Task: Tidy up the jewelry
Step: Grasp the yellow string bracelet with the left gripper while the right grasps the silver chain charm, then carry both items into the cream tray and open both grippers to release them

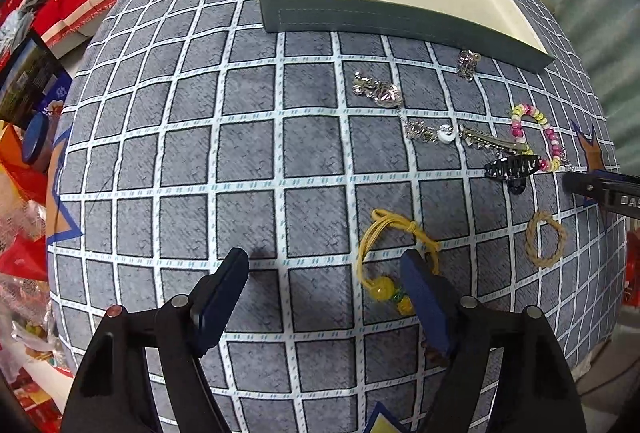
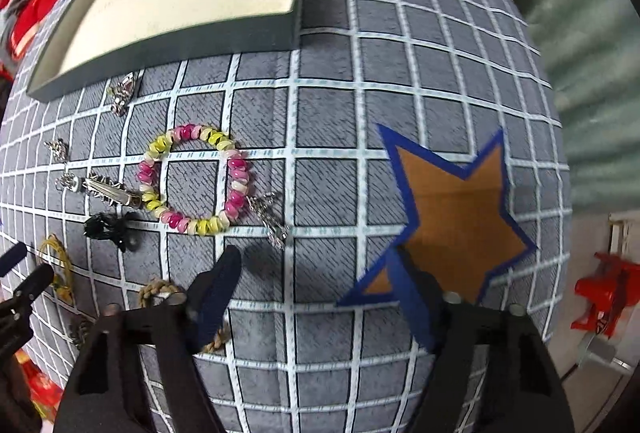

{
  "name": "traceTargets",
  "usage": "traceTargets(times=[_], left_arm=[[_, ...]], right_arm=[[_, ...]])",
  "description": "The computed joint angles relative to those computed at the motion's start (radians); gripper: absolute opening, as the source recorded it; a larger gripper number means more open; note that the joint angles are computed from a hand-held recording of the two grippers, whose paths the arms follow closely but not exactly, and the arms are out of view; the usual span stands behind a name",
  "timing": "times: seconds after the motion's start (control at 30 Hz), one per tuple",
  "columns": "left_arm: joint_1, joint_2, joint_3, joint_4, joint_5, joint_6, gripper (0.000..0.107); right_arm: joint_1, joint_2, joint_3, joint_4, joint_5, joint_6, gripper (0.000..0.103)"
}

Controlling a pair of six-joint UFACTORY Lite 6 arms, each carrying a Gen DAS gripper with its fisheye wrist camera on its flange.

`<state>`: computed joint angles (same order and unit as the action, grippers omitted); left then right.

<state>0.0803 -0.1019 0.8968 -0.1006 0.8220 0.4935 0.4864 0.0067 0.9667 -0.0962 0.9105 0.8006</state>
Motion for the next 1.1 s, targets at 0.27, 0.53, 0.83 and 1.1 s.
traceTargets(times=[0.27,0.53,0.83,1.1], left_arm=[[-0.089,0.024,-0.017,0.040,-0.049,-0.052,0.070],[-0.178,0.053,-0.006,0.029,-0.063,-0.102,0.012],[-0.092,0.056,0.090,-0.131,0.063,0.014,0.012],[-0.159,0.058,0.212,-0.205,0.117,-0.031,0.012]], right_arm=[[-0.015,0.023,-0.023,-0.019,-0.086,-0.039,0.065],[0.052,0.142,0.126,-0.022,-0.065,0.025,0.020],[0.006,-0.124,-0.024,0.081,-0.022,-0.019,0.015],[-0.132,-0.195,0.076,0.179,0.035,-0.154,0.015]])
